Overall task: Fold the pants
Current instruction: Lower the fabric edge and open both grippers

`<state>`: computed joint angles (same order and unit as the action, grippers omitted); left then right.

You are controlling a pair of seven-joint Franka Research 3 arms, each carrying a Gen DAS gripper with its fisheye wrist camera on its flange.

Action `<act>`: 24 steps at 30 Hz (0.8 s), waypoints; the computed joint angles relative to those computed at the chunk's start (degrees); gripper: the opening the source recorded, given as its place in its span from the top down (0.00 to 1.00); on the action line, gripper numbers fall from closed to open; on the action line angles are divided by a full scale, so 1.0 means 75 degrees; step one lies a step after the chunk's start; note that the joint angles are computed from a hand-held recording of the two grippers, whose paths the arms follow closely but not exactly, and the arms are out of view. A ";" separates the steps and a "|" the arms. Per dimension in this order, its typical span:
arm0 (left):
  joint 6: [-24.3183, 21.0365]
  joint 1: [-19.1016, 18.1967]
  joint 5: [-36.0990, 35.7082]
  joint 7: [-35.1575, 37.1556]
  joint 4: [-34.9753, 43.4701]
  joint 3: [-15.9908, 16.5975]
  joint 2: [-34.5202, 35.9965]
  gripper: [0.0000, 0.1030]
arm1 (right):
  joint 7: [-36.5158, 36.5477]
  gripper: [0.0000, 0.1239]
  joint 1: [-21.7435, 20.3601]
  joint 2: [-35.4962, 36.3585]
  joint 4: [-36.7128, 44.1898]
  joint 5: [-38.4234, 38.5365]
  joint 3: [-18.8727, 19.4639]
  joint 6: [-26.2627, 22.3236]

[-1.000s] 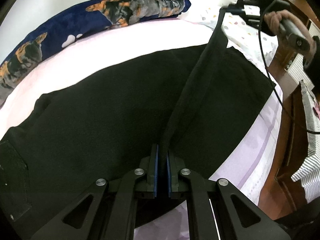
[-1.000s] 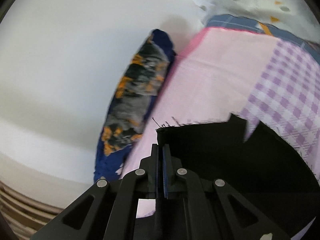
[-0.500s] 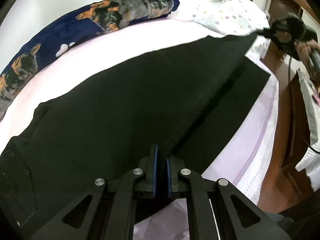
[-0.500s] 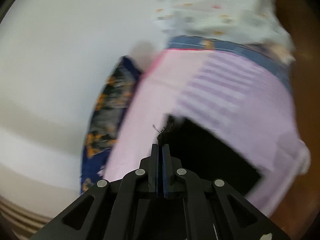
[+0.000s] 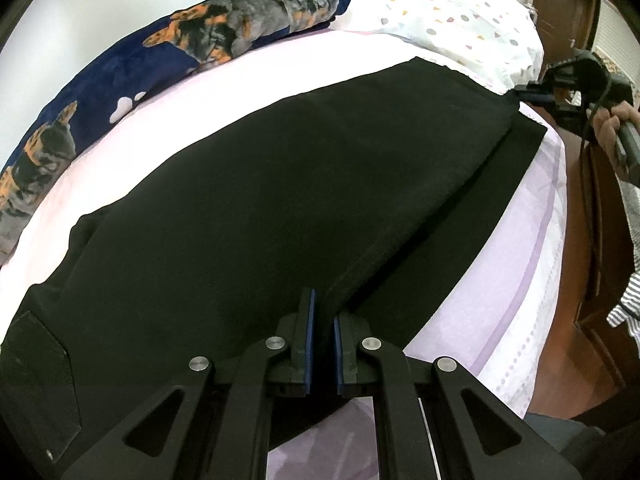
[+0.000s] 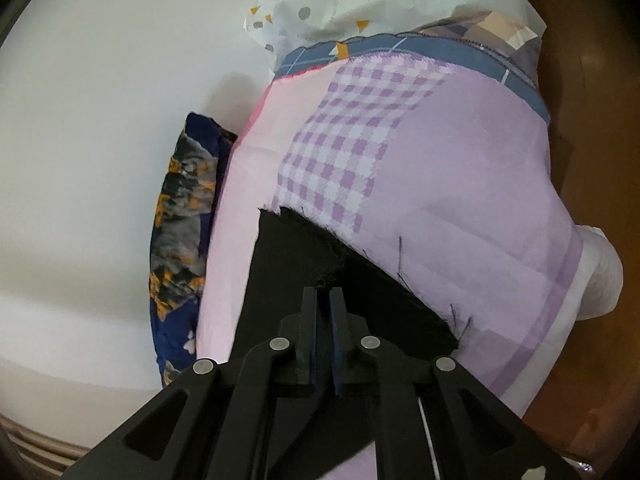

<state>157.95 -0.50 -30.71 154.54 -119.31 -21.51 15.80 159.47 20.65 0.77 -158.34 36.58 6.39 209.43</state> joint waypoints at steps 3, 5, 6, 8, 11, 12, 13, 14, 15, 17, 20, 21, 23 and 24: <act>0.0011 -0.0006 0.0038 -0.0013 0.0012 0.0005 0.0010 0.92 | 0.0234 0.83 0.0010 0.0102 -0.0014 -0.0246 0.0028 -0.0096; 0.0019 0.0000 0.0048 -0.0014 0.0010 -0.0002 0.0011 0.92 | 0.0172 0.82 0.0050 0.0181 0.0048 -0.0173 0.0057 -0.0269; 0.0019 0.0004 0.0050 -0.0015 0.0009 -0.0005 0.0011 0.92 | 0.0212 0.83 0.0053 0.0218 0.0052 -0.0242 0.0065 -0.0247; 0.0025 0.0007 0.0057 -0.0024 0.0010 -0.0009 0.0014 0.92 | 0.0036 0.83 0.0142 0.0209 0.0061 0.0033 0.0105 -0.0235; 0.0022 0.0020 0.0050 -0.0014 0.0013 -0.0022 0.0016 0.92 | -0.0394 0.83 0.0248 0.0089 0.0044 0.0430 0.0139 -0.0394; 0.0022 0.0021 0.0051 -0.0014 0.0013 -0.0023 0.0016 0.92 | -0.0638 0.84 0.0282 0.0079 0.0069 0.0617 0.0143 -0.0454; 0.0017 0.0026 0.0037 -0.0014 0.0018 -0.0028 0.0020 0.92 | -0.0785 0.84 0.0302 0.0124 0.0108 0.0749 0.0143 -0.0432; 0.0014 0.0029 0.0036 -0.0011 0.0020 -0.0027 0.0020 0.92 | -0.0835 0.84 0.0300 0.0192 0.0141 0.0796 0.0129 -0.0347; 0.0011 0.0027 0.0046 -0.0007 0.0028 -0.0024 0.0026 0.92 | -0.0772 0.84 0.0265 0.0272 0.0170 0.0704 0.0105 -0.0260; 0.0025 0.0027 0.0060 -0.0004 0.0030 -0.0021 0.0030 0.92 | -0.0671 0.84 0.0143 0.0462 0.0275 0.0420 0.0030 -0.0123; 0.0044 0.0027 0.0085 -0.0015 0.0034 -0.0023 0.0040 0.92 | -0.0493 0.87 -0.0160 0.0628 0.0414 -0.0257 -0.0075 -0.0154; 0.0043 0.0024 0.0099 -0.0031 0.0043 -0.0021 0.0046 0.92 | -0.0489 0.95 -0.0244 0.0617 0.0454 -0.0421 -0.0103 -0.0259; 0.0029 0.0038 0.0096 -0.0028 0.0052 -0.0032 0.0049 0.92 | -0.0480 0.96 -0.0422 0.0514 0.0504 -0.0896 -0.0143 -0.0413; 0.0042 0.0047 0.0070 -0.0013 0.0036 -0.0048 0.0041 0.92 | -0.0942 0.96 -0.0305 0.0414 0.0583 -0.0511 -0.0173 -0.0495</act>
